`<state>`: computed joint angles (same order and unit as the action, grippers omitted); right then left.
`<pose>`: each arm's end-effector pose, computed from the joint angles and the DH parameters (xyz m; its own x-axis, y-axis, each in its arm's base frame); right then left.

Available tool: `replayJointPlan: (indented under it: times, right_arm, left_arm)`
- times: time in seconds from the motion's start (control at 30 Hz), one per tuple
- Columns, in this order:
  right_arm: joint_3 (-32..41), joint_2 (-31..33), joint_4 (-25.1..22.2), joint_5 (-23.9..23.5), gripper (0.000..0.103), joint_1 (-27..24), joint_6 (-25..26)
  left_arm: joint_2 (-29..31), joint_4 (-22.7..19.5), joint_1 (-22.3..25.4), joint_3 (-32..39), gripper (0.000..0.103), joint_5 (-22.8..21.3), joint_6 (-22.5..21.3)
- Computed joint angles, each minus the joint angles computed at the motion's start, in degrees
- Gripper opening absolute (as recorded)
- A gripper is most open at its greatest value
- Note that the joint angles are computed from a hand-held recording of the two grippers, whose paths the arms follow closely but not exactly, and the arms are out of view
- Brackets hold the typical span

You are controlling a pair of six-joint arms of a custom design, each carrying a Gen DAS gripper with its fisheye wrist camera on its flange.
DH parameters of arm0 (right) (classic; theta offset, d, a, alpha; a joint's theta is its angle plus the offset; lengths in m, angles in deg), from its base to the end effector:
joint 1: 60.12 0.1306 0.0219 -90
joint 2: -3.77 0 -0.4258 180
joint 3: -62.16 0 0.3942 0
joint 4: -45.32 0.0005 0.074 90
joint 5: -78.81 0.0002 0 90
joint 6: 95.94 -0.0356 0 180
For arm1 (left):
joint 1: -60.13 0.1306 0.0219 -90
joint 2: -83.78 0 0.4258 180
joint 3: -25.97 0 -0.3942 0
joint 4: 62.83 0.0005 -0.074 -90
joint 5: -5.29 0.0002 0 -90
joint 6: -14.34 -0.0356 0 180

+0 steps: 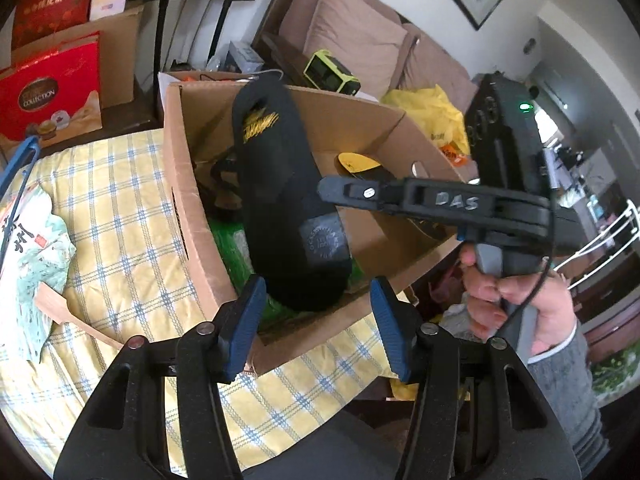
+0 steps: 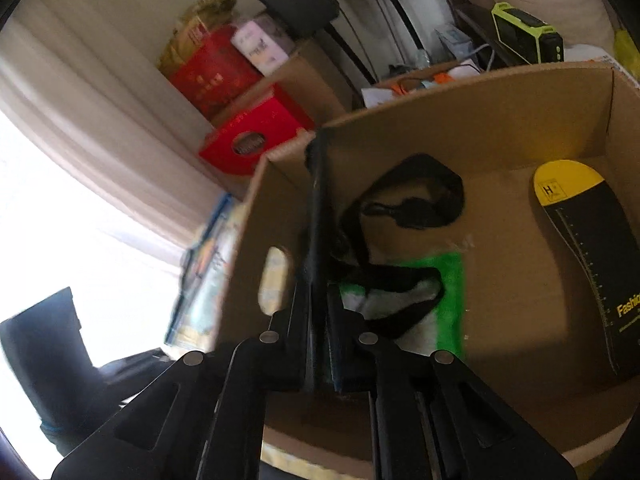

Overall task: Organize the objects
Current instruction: 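Carry the insole with the right gripper over the cardboard box and lower it, then open the right gripper to release the insole into the box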

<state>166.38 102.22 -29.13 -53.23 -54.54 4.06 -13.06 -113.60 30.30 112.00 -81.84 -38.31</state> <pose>0.5083 0.0731 0.4978 -0.8584 -0.2134 -0.4664 -0.4707 0.6889 0.5512 0.3790 -0.2200 0.4917 -0.8307 -0.2221 -0.5104 0.0276 0.8994 -0.4363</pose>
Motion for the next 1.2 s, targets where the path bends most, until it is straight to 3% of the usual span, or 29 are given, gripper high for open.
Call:
replayJointPlan:
  times: [0.1, 0.33, 0.5, 0.57, 0.6, 0.8, 0.87, 0.97, 1.03, 1.1, 1.2]
  right_arm:
    - [0.18, 0.86, -1.0, 1.96, 0.009, 0.59, 0.79]
    - [-0.09, 0.56, -0.34, 11.76, 0.01, 3.0, 1.99]
    - [-1.82, -1.35, 2.57, 19.68, 0.013, 4.63, 2.38]
    - [-2.51, -2.5, 4.22, 20.27, 0.036, 4.55, 1.52]
    - [-2.66, -2.96, 4.81, 20.43, 0.038, 4.75, 1.12]
    - [-4.03, -6.89, 8.03, 19.59, 0.043, 5.81, 0.37]
    - [-4.57, -8.26, 9.24, 20.27, 0.051, 6.89, 0.77]
    - [-4.95, -10.02, 11.01, 24.89, 0.057, 9.76, 2.22]
    - [-4.71, -10.43, 10.96, 25.01, 0.06, 10.85, 2.51]
    - [-4.69, -10.98, 10.68, 24.57, 0.062, 12.04, 2.67]
    - [-5.09, -11.74, 10.71, 24.41, 0.065, 14.0, 2.61]
  left_arm:
    - [-0.93, 0.27, -0.04, -0.54, 0.05, 0.7, 0.65]
    - [-4.07, -1.22, 1.19, -1.73, 0.049, -1.07, 0.82]
    - [-6.33, -3.62, 2.97, -2.84, 0.06, -4.39, 0.86]
    - [-7.42, -4.6, 3.68, -3.61, 0.065, -6.12, 1.23]
    - [-8.2, -4.81, 4.21, -4.18, 0.069, -6.69, 1.44]
    - [-12.39, -6.49, 6.85, -6.8, 0.085, -9.97, 1.91]
    - [-13.09, -8.48, 7.23, -6.94, 0.086, -11.74, 1.84]
    - [-14.01, -12.64, 7.76, -6.8, 0.086, -14.34, 1.74]
    - [-15.34, -14.34, 8.07, -7.25, 0.088, -15.85, 1.49]
    - [-16.48, -15.32, 8.64, -7.68, 0.097, -16.53, 1.38]
    - [-17.84, -15.77, 9.55, -8.23, 0.099, -16.98, 1.54]
